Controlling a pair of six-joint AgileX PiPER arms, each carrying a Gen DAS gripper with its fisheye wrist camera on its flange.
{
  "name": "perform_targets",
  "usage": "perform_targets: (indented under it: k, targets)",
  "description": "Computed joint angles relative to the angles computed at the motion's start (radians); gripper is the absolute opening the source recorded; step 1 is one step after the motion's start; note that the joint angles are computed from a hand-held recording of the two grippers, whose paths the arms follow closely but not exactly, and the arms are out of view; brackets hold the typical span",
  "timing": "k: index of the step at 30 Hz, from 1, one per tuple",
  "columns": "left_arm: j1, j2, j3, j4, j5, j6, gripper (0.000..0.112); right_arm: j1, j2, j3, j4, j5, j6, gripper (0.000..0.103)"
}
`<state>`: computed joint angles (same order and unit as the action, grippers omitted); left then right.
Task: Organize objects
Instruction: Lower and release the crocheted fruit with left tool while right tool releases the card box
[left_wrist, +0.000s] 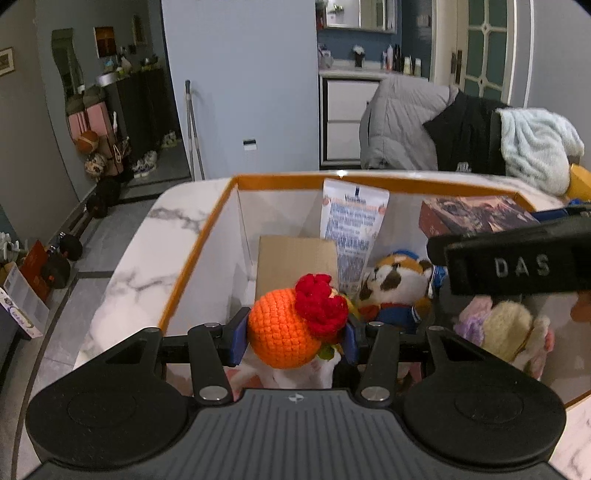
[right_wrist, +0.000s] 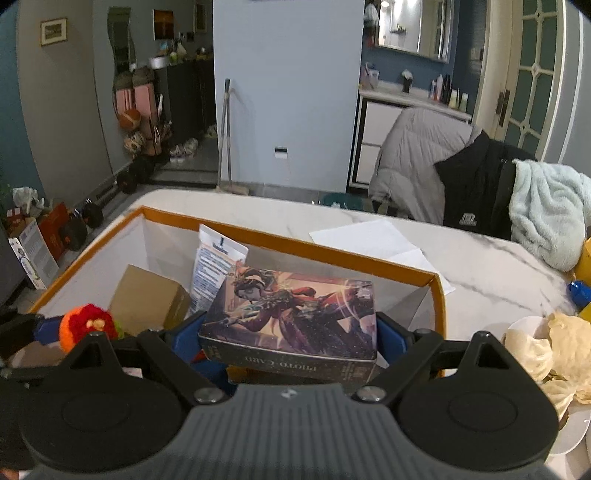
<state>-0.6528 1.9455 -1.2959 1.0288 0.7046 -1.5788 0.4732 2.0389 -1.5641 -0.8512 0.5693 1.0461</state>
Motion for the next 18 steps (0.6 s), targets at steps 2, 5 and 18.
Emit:
perform_targets:
  k: [2, 5, 18]
  targets:
    - [0.001, 0.018, -0.018, -0.019, 0.002, 0.025, 0.057, -0.014, 0.025, -0.028, 0.048, 0.003, -0.047, 0.092]
    - [-0.003, 0.032, -0.031, -0.023, 0.011, 0.041, 0.057, -0.027, 0.052, -0.059, 0.123, 0.007, -0.111, 0.092]
    - [0.000, 0.060, -0.064, -0.042, 0.006, 0.075, 0.066, -0.074, 0.146, -0.254, 0.435, 0.156, -0.415, 0.093]
